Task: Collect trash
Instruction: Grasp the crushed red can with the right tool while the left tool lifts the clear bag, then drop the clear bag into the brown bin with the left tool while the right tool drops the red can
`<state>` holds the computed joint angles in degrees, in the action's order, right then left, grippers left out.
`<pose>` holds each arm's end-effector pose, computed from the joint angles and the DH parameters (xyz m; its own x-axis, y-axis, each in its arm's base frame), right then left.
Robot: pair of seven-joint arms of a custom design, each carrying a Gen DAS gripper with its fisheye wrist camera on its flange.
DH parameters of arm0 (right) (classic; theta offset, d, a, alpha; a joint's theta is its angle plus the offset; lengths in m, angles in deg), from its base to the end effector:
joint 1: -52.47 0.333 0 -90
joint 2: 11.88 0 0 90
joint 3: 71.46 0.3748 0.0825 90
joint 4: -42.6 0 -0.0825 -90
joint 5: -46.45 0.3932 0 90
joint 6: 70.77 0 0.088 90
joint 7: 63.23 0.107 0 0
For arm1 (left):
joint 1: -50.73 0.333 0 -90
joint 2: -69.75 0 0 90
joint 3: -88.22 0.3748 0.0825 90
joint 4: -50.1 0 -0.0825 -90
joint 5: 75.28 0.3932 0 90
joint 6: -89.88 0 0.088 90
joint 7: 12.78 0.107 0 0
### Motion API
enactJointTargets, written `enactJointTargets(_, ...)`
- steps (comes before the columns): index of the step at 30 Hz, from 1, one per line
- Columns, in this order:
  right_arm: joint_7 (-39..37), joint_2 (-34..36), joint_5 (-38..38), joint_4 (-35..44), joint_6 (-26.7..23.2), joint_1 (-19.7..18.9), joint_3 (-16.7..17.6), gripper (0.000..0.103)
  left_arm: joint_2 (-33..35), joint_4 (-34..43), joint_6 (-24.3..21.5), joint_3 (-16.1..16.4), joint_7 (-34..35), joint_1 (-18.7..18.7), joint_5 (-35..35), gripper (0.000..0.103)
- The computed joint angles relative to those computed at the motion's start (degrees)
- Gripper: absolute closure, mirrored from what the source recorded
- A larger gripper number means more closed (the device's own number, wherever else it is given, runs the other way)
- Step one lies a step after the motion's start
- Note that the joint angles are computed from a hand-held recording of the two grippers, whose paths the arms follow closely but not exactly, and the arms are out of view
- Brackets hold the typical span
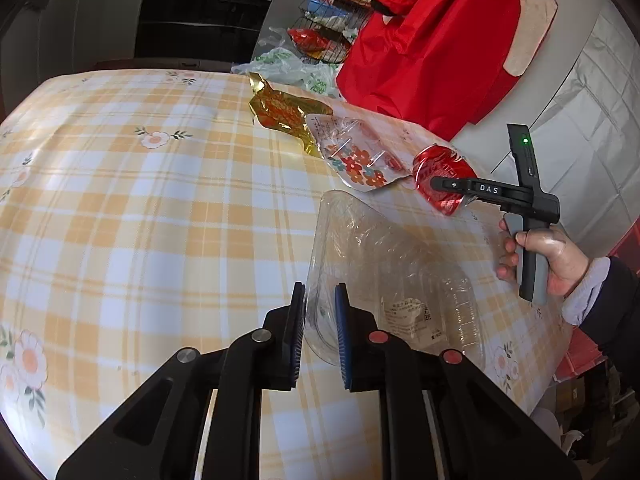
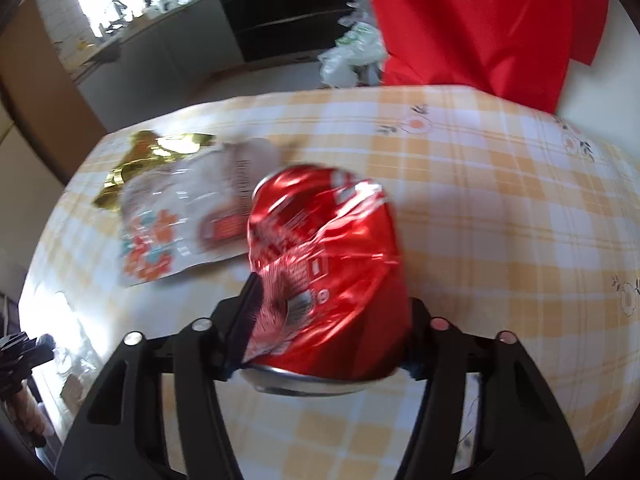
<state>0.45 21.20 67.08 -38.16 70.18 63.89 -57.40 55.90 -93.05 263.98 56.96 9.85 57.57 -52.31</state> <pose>0.7350 0.2953 0.4730 0.6090 -0.7591 -0.2298 -0.7287 -0.4211 -0.5400 0.4257 -0.2412 0.4914 0.1782 -0.9126 0.3680 -0.7112 -0.3779 -0.5928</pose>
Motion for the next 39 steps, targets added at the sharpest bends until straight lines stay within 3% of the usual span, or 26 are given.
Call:
enactJointTargets(2, -1.9, -2.6, 0.2, -3.5, 2.3, -0.2, 0.5, 0.053, -1.4, -0.7, -0.5, -0.4, -0.7, -0.2, -0.3, 0.09)
enactJointTargets(9, -7.0, -10.7, 1.8, -13.8, 6.3, 0.0, 1.2, 0.056, -6.9, -3.9, -1.5, -3.0, -2.9, -0.9, -4.5, 0.091)
enactJointTargets(21, -13.3, -22.1, 10.1, -23.1, 6.3, 1.8, -0.8, 0.056, -18.4, -7.5, -6.7, -4.4, -2.3, -3.3, -11.6, 0.092)
enactJointTargets(32, -23.0, -37.4, 26.9, -35.6, 4.8, 6.5, -7.2, 0.056, -29.3, -6.4, -15.8, -4.7, 0.8, -8.5, -14.7, 0.092)
enactJointTargets(39, -25.3, -47.5, 30.9, -44.9, 5.3, 11.3, -12.4, 0.056, -34.5, -4.7, -20.9, -5.2, 2.6, -11.8, -15.8, 0.092)
